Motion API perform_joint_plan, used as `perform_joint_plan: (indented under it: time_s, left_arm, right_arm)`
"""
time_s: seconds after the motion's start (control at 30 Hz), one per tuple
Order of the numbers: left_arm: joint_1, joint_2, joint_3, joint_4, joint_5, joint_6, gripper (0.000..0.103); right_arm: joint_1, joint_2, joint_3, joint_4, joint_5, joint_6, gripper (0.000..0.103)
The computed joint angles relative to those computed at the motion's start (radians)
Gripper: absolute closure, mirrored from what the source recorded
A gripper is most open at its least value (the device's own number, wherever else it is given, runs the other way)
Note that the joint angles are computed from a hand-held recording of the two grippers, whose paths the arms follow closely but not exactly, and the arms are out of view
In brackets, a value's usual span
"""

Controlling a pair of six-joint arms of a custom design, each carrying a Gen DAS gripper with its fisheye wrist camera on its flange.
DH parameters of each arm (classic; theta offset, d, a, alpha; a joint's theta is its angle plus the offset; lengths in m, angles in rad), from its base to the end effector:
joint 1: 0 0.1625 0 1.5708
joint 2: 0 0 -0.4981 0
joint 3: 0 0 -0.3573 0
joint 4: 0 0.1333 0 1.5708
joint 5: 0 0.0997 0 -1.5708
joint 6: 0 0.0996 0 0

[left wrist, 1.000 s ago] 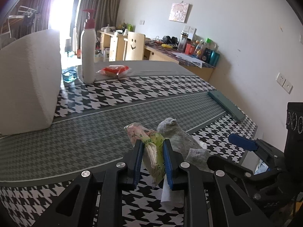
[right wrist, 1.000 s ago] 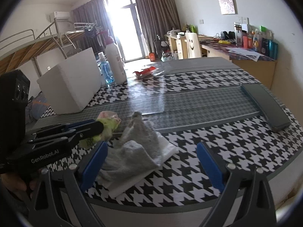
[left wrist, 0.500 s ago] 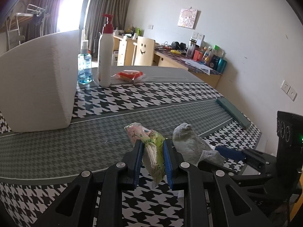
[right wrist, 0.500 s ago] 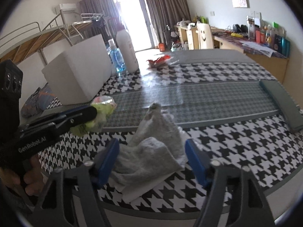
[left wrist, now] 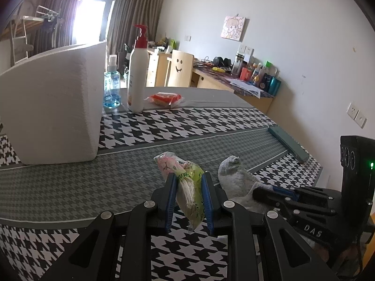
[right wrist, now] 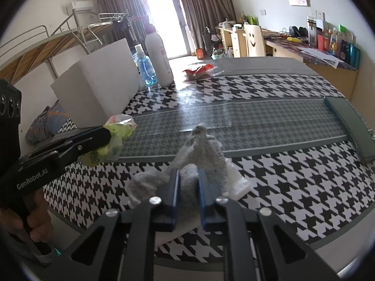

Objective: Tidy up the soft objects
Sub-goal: 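Grasp the grey cloth with the right tool while the left tool holds the bag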

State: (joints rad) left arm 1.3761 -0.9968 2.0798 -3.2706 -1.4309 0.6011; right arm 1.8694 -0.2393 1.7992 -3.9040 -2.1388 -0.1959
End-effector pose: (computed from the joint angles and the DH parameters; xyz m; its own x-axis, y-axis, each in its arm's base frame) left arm 0.0329 -0.5939 0.2424 -0.7248 0.5454 -0.4209 0.6884 0.5964 -0.4127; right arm 0.2579 -0.5670 -0.0672 -0.8577 -0.0241 0.5136 -0.3848 0.6925 -0.6102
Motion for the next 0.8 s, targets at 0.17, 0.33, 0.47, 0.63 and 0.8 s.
perform_joint_plan:
  time_s: [0.17,0.33,0.47,0.63,0.8]
  left_arm:
    - [0.005,-0.012,0.007,-0.01,-0.003,0.002,0.08]
    - [0.008,-0.024,0.014,-0.018,-0.009,0.001,0.08]
    - [0.013,-0.037,0.024,-0.026,-0.016,0.007,0.08]
    - [0.014,-0.047,0.037,-0.049,-0.018,0.018,0.08]
    - [0.013,-0.053,0.044,-0.064,-0.022,0.021,0.08]
  right_arm:
    - [0.01,-0.008,0.001,-0.019,0.003,-0.003,0.091]
    - [0.028,-0.019,-0.002,-0.043,-0.004,-0.014,0.091]
    - [0.043,-0.021,-0.012,-0.057,-0.012,-0.024,0.091]
    - [0.058,-0.024,-0.024,-0.065,-0.023,-0.033,0.091]
    - [0.074,-0.027,-0.044,-0.068,-0.04,-0.041,0.091]
